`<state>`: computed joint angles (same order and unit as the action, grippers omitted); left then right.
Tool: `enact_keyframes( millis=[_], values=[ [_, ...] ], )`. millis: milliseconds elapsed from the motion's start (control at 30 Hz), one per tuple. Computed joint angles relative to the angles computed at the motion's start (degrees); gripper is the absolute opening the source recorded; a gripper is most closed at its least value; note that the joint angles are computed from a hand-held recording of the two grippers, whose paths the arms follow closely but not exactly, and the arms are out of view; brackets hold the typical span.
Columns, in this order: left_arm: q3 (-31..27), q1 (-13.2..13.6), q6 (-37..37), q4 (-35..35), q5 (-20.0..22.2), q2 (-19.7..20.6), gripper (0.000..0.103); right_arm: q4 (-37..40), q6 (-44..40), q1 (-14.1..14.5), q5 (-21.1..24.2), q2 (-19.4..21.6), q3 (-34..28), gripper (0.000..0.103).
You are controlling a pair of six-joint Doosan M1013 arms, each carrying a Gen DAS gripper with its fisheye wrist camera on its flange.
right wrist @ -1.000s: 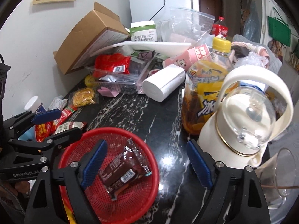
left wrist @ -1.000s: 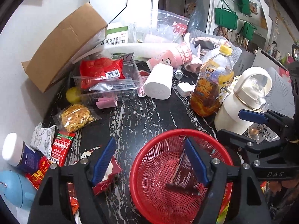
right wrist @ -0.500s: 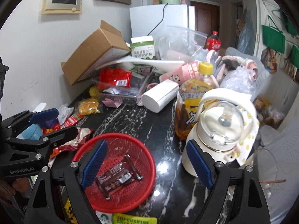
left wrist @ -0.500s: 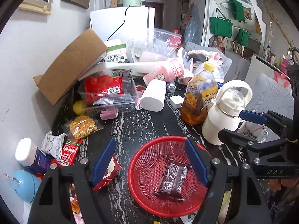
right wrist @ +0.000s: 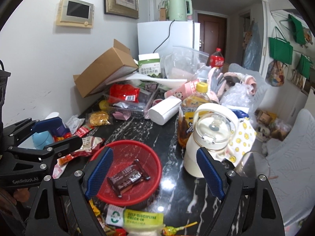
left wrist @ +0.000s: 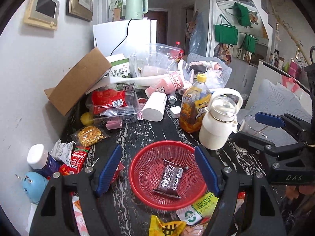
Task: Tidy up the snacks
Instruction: 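Move the right gripper back over the snack pile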
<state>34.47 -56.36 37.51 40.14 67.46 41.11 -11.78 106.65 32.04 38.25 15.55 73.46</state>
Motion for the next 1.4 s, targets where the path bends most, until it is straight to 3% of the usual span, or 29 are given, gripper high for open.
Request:
enact_keyframes(
  millis=[467, 833, 1400],
  values=[
    [4.5, -2.7, -1.8, 1.1, -1.5, -2.6, 0.076, -5.5, 6.4, 1.6, -1.9, -5.3, 6.5, 0.088],
    [10.0, -4.3, -3.1, -2.3, -4.0, -4.9, 0.076, -9.3, 13.1, 3.1, 0.2, -8.5, 11.6, 0.088],
    [20.0, -5.2, -7.2, -8.3, -8.4, -8.8, 0.076, -4.2, 16.4, 4.6, 3.0, -10.7, 18.0, 0.088]
  ],
)
